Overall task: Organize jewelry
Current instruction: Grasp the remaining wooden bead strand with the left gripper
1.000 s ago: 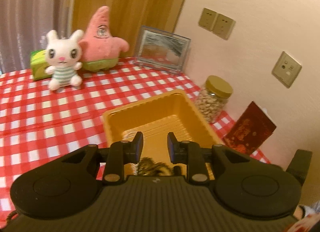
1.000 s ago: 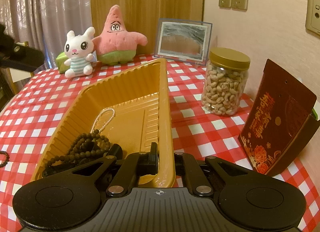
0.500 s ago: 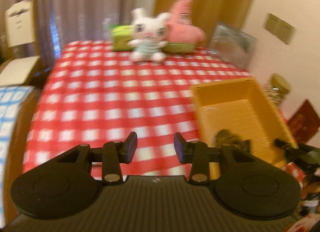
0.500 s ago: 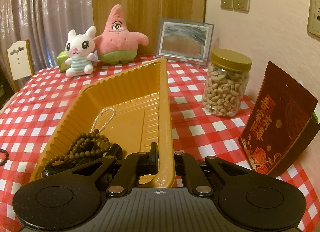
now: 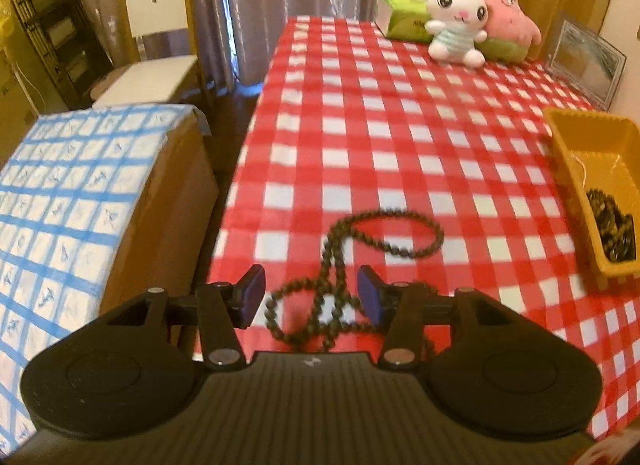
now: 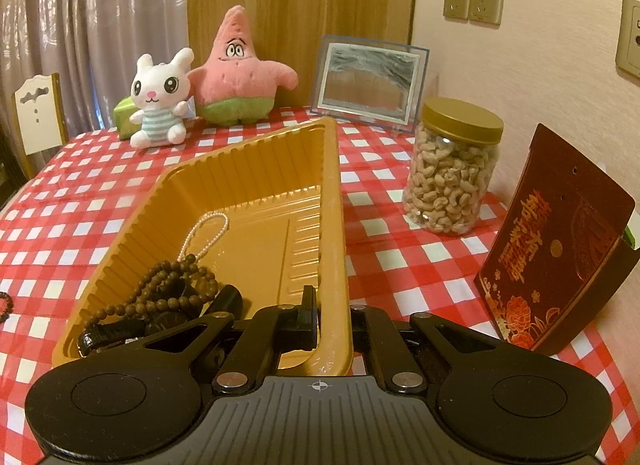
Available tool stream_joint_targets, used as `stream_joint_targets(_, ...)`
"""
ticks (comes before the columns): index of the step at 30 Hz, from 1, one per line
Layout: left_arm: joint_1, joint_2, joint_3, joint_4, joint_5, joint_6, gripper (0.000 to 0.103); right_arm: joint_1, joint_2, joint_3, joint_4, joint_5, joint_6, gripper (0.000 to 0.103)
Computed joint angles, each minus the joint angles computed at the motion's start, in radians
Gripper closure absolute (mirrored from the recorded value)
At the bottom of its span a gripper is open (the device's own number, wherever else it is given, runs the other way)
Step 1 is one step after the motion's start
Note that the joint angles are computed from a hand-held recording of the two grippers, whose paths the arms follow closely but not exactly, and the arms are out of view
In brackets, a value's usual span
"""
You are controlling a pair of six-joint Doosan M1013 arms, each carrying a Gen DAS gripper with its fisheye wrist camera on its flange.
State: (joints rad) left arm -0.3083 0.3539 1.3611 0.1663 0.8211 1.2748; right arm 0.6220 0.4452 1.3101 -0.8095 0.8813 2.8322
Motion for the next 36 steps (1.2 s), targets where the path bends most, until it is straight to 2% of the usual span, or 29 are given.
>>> stream_joint_targets(7, -0.007, 0.02, 0.005, -0.025, -0.01, 0.061, 0.055, 0.001, 0.0, -0.002, 0.009, 0.003, -0.008, 0.099)
stream_joint_targets(10, -0.004, 0.033, -0.01, -0.052, 0.029, 0.103, 0.055, 0.001, 0.0, -0.002, 0.008, 0.003, -0.008, 0.099)
stream_joint_targets(19, -0.003, 0.066, -0.04, -0.016, 0.063, -0.112, 0.056, 0.003, 0.0, -0.003, 0.008, 0.008, -0.005, 0.099)
stream_joint_targets(23, -0.027, 0.085, -0.052, 0.078, 0.074, -0.181, 0.069, 0.004, 0.0, -0.003, 0.007, 0.01, -0.006, 0.099)
stream_joint_targets(25, -0.039, 0.085, -0.045, 0.12, 0.059, -0.191, 0.079, 0.004, 0.0, -0.003, 0.007, 0.01, -0.006, 0.099)
stream_joint_targets(26, -0.041, 0.083, -0.041, 0.111, 0.047, -0.176, 0.09, 0.004, -0.001, -0.002, 0.007, 0.01, -0.005, 0.099)
stream_joint_targets(30, -0.045, 0.082, -0.037, 0.086, 0.026, -0.109, 0.092, 0.004, 0.0, -0.003, 0.008, 0.01, -0.004, 0.099)
stream_joint_targets(32, -0.043, 0.074, -0.029, 0.062, -0.004, -0.072, 0.097, 0.004, -0.001, -0.002, 0.007, 0.01, -0.005, 0.099)
stream_joint_targets(36, -0.036, 0.062, -0.044, 0.006, -0.025, 0.003, 0.097, 0.004, 0.0, -0.003, 0.007, 0.01, -0.005, 0.099)
